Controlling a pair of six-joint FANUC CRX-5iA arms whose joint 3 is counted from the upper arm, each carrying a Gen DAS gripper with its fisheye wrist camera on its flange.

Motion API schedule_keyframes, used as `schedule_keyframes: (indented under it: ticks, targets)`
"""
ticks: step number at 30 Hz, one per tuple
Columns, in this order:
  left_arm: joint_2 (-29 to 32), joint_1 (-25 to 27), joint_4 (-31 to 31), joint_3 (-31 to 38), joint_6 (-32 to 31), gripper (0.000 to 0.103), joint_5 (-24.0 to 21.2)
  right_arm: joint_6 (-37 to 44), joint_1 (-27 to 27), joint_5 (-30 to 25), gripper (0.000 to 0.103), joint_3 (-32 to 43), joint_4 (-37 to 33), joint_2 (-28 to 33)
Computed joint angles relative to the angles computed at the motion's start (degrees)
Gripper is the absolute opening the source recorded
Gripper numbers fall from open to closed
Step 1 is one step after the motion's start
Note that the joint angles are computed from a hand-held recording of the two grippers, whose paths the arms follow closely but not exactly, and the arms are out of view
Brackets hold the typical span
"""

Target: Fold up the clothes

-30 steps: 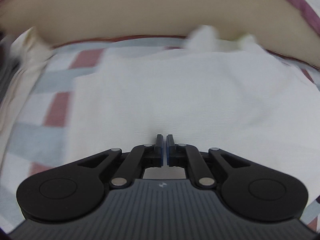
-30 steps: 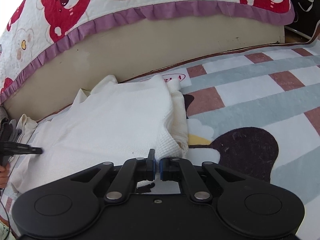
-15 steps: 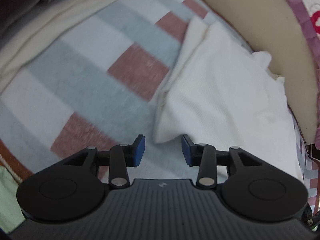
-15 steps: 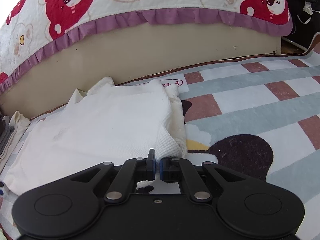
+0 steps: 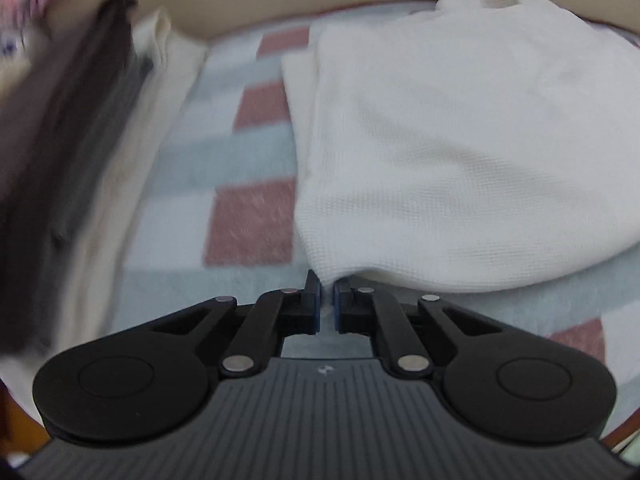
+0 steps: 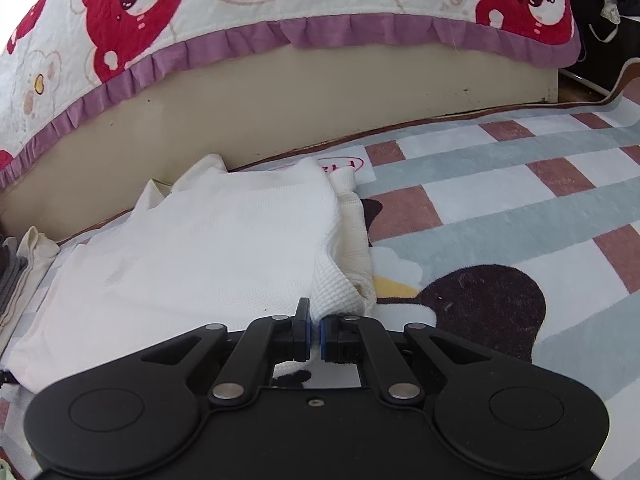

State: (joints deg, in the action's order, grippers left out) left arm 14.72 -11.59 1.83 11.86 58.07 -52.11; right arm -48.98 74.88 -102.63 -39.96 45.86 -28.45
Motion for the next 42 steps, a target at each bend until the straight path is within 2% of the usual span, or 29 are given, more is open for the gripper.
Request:
schedule_keyframes:
  ticks: [1,2,4,5,8,9,11,14,16,17,19,22,24,25,28,29,30,31,32,34,36,39,42]
  targets:
    - [-1.9,0.1,-0.1,-1.6,-1.1,0.006,2.0,-0.9,0.6,-0.5,0.004,0.1,0.5,-0.5]
    - [-3.8,1.1,2.3,-3.4,-2.6,0.005,3.5,-1.7,1.3,-1.0,0.004,0.2,1.0,-0.9]
    - [-5.1,2.2,3.6,-4.4,-0.8,0.005,2.8,-3.4,2.2,-2.3,0.004,0.5,1.4,-1.5]
    - [-5.1,2.2,2.4,-4.1,0.6,0.005,1.9,-4.4,2.4,-2.9,0.004,0.6,1.4,-1.8]
    - [-2.3,-0.4,-7.8,0.0,5.2,0.000,-2.4,-8.5,2.8,-2.3,0.004,-0.6,-0.1,-3.2]
    - [-2.1,-0.5,-8.9,0.3,5.7,0.000,-2.3,-9.2,2.8,-1.8,0.004,-0.9,-0.7,-3.4]
    - [-2.7,0.9,-5.4,-0.6,4.7,0.004,-0.6,-10.1,2.6,-1.2,0.004,-1.3,-1.6,-3.3]
    - [-4.2,4.4,10.7,-5.7,-3.0,0.006,2.7,-11.3,2.6,-0.5,0.004,-1.9,-2.0,-3.9]
    - [-3.6,4.8,18.1,-6.6,-6.8,0.007,0.9,-12.0,2.6,0.0,0.005,-2.3,-1.7,-4.5]
    - [-3.0,4.6,19.9,-6.1,-7.0,0.007,-0.9,-13.1,2.7,0.3,0.007,-2.8,-1.6,-4.9]
    - [-1.0,3.2,19.3,-2.3,-3.3,0.007,-7.3,-15.6,3.0,1.1,0.012,-3.6,-1.2,-5.7]
    - [2.5,0.9,22.2,2.1,-0.2,0.008,-14.7,-23.3,4.3,2.8,0.015,-6.1,-0.3,-7.1]
    - [3.5,-1.0,22.9,2.5,-1.1,0.008,-13.4,-25.9,3.1,5.0,0.027,-7.7,1.1,-7.0]
    - [3.7,-1.8,21.9,2.4,-2.1,0.008,-12.0,-26.2,1.9,6.4,0.038,-8.3,2.0,-6.7]
    - [4.7,-3.8,19.6,2.4,-4.5,0.008,-8.6,-27.0,-1.7,10.7,0.042,-10.3,4.8,-5.5]
    - [5.7,-3.1,21.2,2.9,-4.1,0.008,-9.9,-25.2,-4.1,12.7,0.043,-10.8,6.4,-4.9]
    - [6.9,-2.2,23.2,3.4,-2.8,0.008,-11.8,-23.1,-6.7,16.1,0.036,-11.6,8.4,-5.2]
    - [7.8,-1.4,24.9,3.9,-1.7,0.008,-13.3,-21.2,-8.9,18.8,0.011,-11.5,9.3,-5.5]
    - [8.3,-0.8,26.2,4.0,-1.2,0.008,-14.1,-19.3,-11.0,21.2,0.011,-11.2,10.2,-5.7]
    - [9.2,0.3,28.4,4.5,-0.3,0.008,-15.5,-15.8,-13.6,22.2,0.010,-9.5,13.9,-4.6]
    - [10.2,1.1,28.1,5.9,-0.3,0.008,-16.8,-9.1,-17.5,25.7,0.010,-6.3,17.7,-3.5]
    - [11.8,3.8,28.5,8.1,1.4,0.008,-20.1,1.8,-25.3,36.3,0.010,0.3,22.7,0.5]
    - [12.8,7.8,34.0,7.1,2.5,0.008,-20.8,17.2,-32.8,51.1,0.010,9.1,22.8,7.5]
